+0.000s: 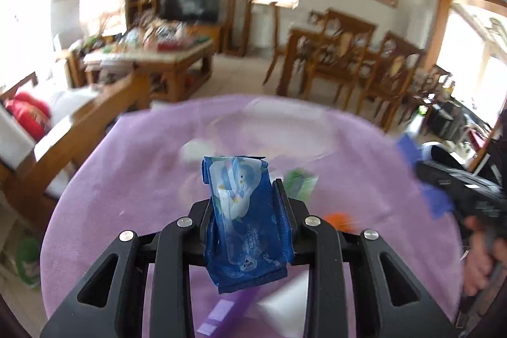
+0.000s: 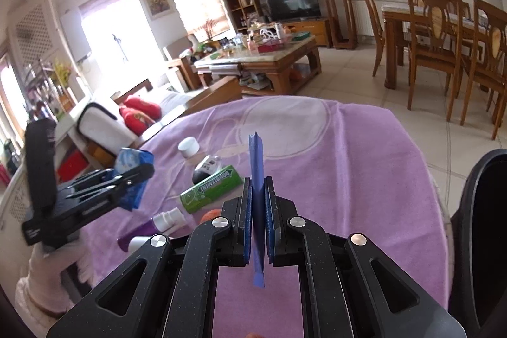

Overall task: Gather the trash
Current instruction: 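Carry the wipes packet and blue tube over the bin and open both tools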

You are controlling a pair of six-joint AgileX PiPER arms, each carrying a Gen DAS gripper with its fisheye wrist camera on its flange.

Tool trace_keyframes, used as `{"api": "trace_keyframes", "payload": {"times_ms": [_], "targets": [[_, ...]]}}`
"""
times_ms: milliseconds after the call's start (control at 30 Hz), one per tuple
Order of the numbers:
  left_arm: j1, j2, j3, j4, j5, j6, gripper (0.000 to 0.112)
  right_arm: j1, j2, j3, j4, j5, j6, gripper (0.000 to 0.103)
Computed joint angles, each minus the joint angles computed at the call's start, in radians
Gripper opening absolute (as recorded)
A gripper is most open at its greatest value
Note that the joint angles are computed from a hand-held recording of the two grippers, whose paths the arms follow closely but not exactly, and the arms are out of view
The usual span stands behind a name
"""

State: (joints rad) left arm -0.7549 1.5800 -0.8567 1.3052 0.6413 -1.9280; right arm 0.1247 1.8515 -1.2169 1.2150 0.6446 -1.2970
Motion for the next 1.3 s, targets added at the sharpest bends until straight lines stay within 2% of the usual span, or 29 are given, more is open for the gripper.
{"api": "trace_keyframes", "payload": {"times_ms": [67,200,400,500,667,767,933,1167,1233,1267,1300], "targets": [[-0.064,0.015,-0.061,-0.004,0.046,0.029,0.031,-0.054,-0.027,0.021,0.03,0.033,-0.033,0.008],[-0.163,0.107,-0.237,-0.011,0.069,0.102,0.031,-0.212,-0.08,0.06,0.072,0.118,-0.098,0.008],[-0.216,0.304,-0.514,-0.033,-0.012,0.204,0.031,-0.493,-0.087,0.031,0.06,0.254,-0.136,0.008],[-0.234,0.432,-0.693,-0.114,-0.047,0.325,0.031,-0.617,-0.044,-0.022,0.044,0.305,-0.132,0.008],[-0.239,0.631,-0.982,-0.341,-0.099,0.583,0.031,-0.78,0.079,-0.138,0.015,0.366,-0.105,0.008],[-0.238,0.74,-1.147,-0.49,-0.1,0.734,0.031,-0.839,0.149,-0.194,-0.003,0.385,-0.098,0.008],[-0.238,0.904,-1.417,-0.686,-0.022,0.937,0.031,-0.888,0.257,-0.279,-0.03,0.407,-0.073,0.008],[-0.23,0.947,-1.48,-0.735,0.007,0.99,0.032,-0.872,0.331,-0.34,-0.039,0.41,-0.037,0.008],[-0.232,0.987,-1.559,-0.755,0.059,1.02,0.033,-0.859,0.337,-0.348,-0.036,0.405,-0.016,0.015],[-0.233,1.013,-1.615,-0.769,0.101,1.044,0.034,-0.858,0.349,-0.363,-0.036,0.405,-0.002,0.037],[-0.234,1.03,-1.656,-0.777,0.132,1.06,0.044,-0.856,0.349,-0.362,-0.027,0.403,0.002,0.063]]}}
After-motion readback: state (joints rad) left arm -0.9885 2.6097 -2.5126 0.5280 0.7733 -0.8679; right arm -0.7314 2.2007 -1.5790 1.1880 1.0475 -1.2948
